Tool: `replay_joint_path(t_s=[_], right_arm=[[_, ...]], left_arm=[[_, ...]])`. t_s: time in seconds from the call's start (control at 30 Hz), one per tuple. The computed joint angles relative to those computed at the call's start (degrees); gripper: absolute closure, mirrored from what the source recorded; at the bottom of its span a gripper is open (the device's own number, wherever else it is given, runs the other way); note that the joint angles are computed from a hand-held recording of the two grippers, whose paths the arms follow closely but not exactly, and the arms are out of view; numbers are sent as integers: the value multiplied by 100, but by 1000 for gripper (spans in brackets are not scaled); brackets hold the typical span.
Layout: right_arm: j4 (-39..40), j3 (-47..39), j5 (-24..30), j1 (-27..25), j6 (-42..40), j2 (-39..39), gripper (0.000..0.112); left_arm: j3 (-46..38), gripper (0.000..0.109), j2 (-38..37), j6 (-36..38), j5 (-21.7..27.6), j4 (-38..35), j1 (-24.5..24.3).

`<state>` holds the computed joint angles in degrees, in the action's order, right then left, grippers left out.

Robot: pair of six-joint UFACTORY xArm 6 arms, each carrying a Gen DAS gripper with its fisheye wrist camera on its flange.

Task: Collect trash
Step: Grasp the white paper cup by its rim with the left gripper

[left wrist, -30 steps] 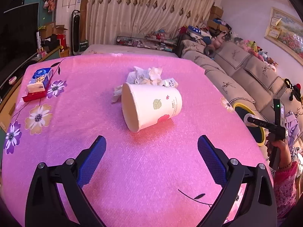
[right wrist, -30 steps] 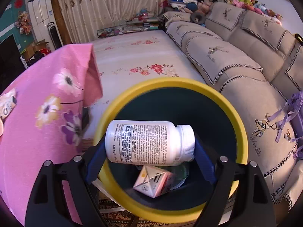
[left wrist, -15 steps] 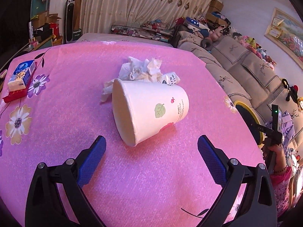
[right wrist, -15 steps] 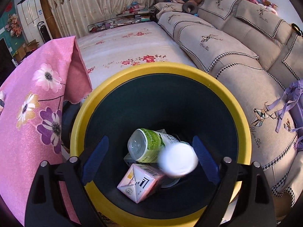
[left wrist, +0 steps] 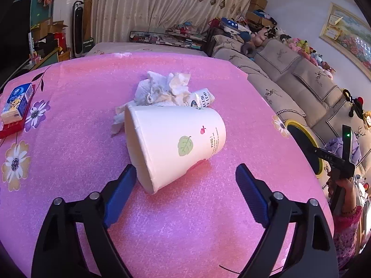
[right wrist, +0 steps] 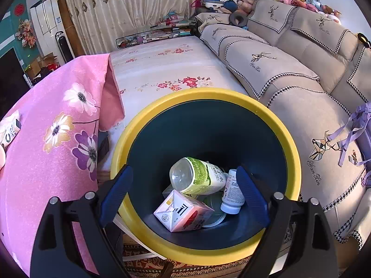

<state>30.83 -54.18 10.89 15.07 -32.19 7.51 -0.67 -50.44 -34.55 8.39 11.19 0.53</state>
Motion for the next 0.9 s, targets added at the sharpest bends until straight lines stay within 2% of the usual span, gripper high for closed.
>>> replay_joint_path(t_s=[0.03, 0.2, 0.27, 0.43, 0.53, 0.6, 0.67, 0.8, 0.9], right_arm=[[-51, 17, -1, 18, 63, -32, 26], [-19, 65, 12, 66, -10, -101, 26], [-3, 90, 10, 83, -38, -121, 26], [37, 113, 46, 92, -75, -148, 26], [160, 101, 70, 67, -224, -123, 26], [216, 109, 81, 64, -283, -127, 26], [273, 113, 99, 49, -344, -127, 26], [456, 96, 121, 27, -495, -112, 26], [644, 101, 132, 20, -664, -128, 26]], left_arm=[[23, 36, 14, -43, -39, 67, 10], [-13, 57, 54, -522, -88, 672, 62], [-55, 69, -5, -843, -4, 1094, 100], [-160, 86, -195, -1438, 267, 1876, 84], [-205, 105, -294, -1573, 380, 2069, -9], [-190, 105, -456, -1536, 463, 2058, -121], [-181, 105, -678, -1219, 557, 1750, -340], [-265, 105, -1124, -1201, 1075, 1933, -1094], [-294, 105, -1288, -1233, 1274, 1839, -1669]])
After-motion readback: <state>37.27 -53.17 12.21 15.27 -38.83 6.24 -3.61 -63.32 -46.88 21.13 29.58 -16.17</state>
